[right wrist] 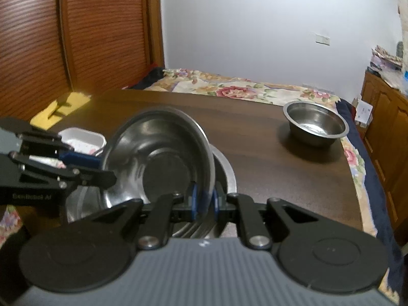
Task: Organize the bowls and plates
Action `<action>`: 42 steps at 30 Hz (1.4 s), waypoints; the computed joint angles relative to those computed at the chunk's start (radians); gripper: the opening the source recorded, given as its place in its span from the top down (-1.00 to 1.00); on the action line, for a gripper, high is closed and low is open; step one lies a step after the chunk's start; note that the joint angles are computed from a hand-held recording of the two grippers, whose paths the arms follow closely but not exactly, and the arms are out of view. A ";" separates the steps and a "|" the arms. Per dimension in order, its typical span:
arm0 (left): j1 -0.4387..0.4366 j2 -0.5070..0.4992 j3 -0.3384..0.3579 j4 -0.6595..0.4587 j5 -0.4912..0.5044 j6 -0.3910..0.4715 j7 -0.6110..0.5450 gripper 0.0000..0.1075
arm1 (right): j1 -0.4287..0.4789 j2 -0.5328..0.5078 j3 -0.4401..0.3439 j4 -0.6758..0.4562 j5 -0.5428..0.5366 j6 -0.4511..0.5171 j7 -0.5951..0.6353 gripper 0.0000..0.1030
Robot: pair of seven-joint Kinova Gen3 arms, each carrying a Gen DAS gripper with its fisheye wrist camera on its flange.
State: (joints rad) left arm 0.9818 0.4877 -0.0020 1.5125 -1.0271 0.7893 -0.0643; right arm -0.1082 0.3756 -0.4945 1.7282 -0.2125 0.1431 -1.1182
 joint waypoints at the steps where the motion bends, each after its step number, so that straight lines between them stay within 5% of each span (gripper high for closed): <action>1: 0.001 0.001 0.000 0.000 -0.001 0.002 0.000 0.57 | -0.010 -0.002 0.012 -0.003 0.008 0.009 0.002 0.74; 8: 0.013 0.008 -0.004 -0.007 -0.011 0.018 0.012 0.57 | -0.092 -0.016 0.104 -0.047 0.030 0.105 0.040 0.76; 22: 0.008 0.003 0.009 0.012 -0.053 0.014 0.058 0.57 | -0.119 -0.001 0.137 -0.058 -0.031 0.100 0.073 0.73; 29: 0.012 0.011 0.006 0.007 -0.047 0.010 0.058 0.57 | -0.095 0.005 0.104 -0.023 -0.043 0.017 0.035 0.73; 35: 0.013 0.011 0.000 0.010 -0.044 -0.001 0.062 0.57 | 0.014 0.017 -0.036 0.077 -0.036 -0.186 -0.052 0.70; 38: 0.013 0.009 -0.002 0.015 -0.046 -0.004 0.068 0.57 | -0.027 0.007 -0.001 0.131 -0.012 -0.290 -0.085 0.70; 42: 0.018 0.011 -0.003 0.013 -0.050 0.001 0.075 0.57 | -0.017 0.004 -0.015 0.158 0.050 -0.339 -0.144 0.40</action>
State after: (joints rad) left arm 1.0000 0.4986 -0.0045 1.5252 -1.0772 0.7906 0.0103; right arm -0.1253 0.3800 -0.5093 1.8857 -0.1629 -0.1954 -1.2627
